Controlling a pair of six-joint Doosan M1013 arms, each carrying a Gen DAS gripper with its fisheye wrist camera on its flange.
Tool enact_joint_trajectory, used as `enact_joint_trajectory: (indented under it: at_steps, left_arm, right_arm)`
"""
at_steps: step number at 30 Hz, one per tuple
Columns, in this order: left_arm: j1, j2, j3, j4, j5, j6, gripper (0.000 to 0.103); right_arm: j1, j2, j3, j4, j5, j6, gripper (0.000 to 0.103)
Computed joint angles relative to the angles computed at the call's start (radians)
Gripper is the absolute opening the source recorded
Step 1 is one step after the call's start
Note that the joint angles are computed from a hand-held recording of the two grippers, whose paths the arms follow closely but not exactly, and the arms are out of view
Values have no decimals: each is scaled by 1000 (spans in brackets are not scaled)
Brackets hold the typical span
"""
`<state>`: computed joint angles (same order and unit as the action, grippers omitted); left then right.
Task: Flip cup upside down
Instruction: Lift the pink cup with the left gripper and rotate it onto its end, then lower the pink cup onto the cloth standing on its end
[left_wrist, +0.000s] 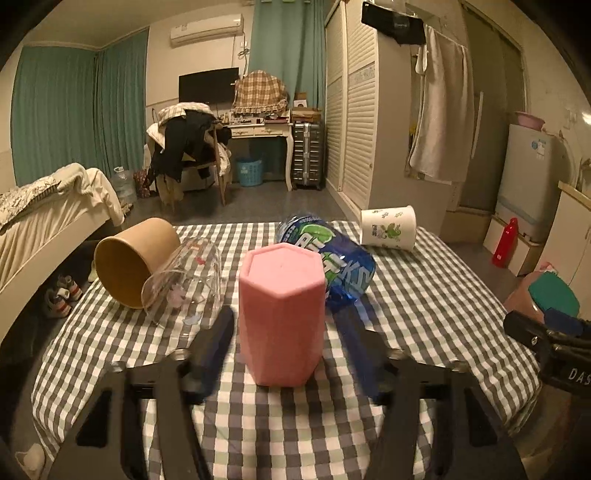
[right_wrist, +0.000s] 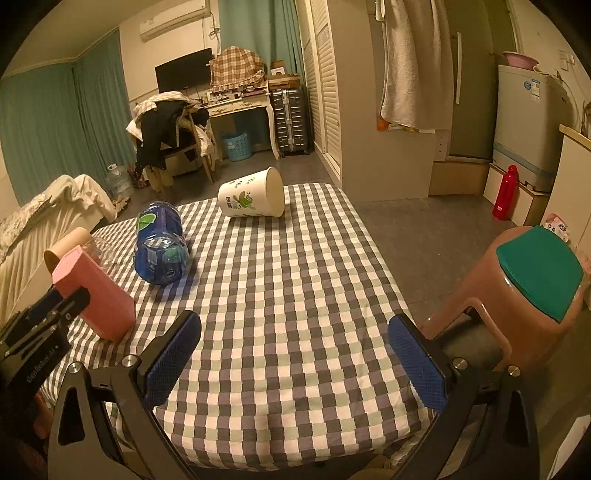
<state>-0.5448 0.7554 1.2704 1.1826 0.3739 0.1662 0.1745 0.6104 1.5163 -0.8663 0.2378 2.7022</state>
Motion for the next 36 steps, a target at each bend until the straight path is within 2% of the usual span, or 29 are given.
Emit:
enact_joint_trajectory:
  at_steps: [2, 6, 9, 10, 11, 12, 16, 23, 28, 31, 36]
  left_arm:
    - [-2, 6, -10, 29, 11, -19, 80]
    - [1, 28, -47, 14, 28, 17, 80]
    - [10, 48, -80, -43, 33, 58, 79]
    - [13, 52, -87, -75, 29, 82, 77]
    - [16, 54, -91, -109, 21, 111, 61]
    - [19, 56, -98, -161, 15, 156, 57]
    - [18, 52, -102, -199, 7, 192, 57]
    - [1, 42, -91, -152, -31, 161, 57]
    - [-9, 63, -117, -255, -22, 287, 57]
    - [-12, 65, -107, -171, -24, 210, 57]
    - [-11, 66, -109, -168, -18, 221, 57]
  right_arm:
    - [0, 0, 0, 1, -1, -2, 102]
    - [1, 2, -2, 8, 1, -14, 102]
    - [1, 2, -2, 13, 1, -22, 102]
    - [1, 3, -2, 15, 2, -23, 102]
    - [2, 4, -4, 14, 5, -21, 102]
    - [1, 4, -5, 15, 7, -19, 102]
    - [0, 6, -9, 27, 11, -21, 102]
    - [-1, -4, 3, -34, -3, 49, 102]
    - [-2, -3, 1, -12, 5, 29, 102]
    - [-3, -4, 2, -19, -1, 39, 102]
    - [-7, -4, 2, 11, -5, 18, 102]
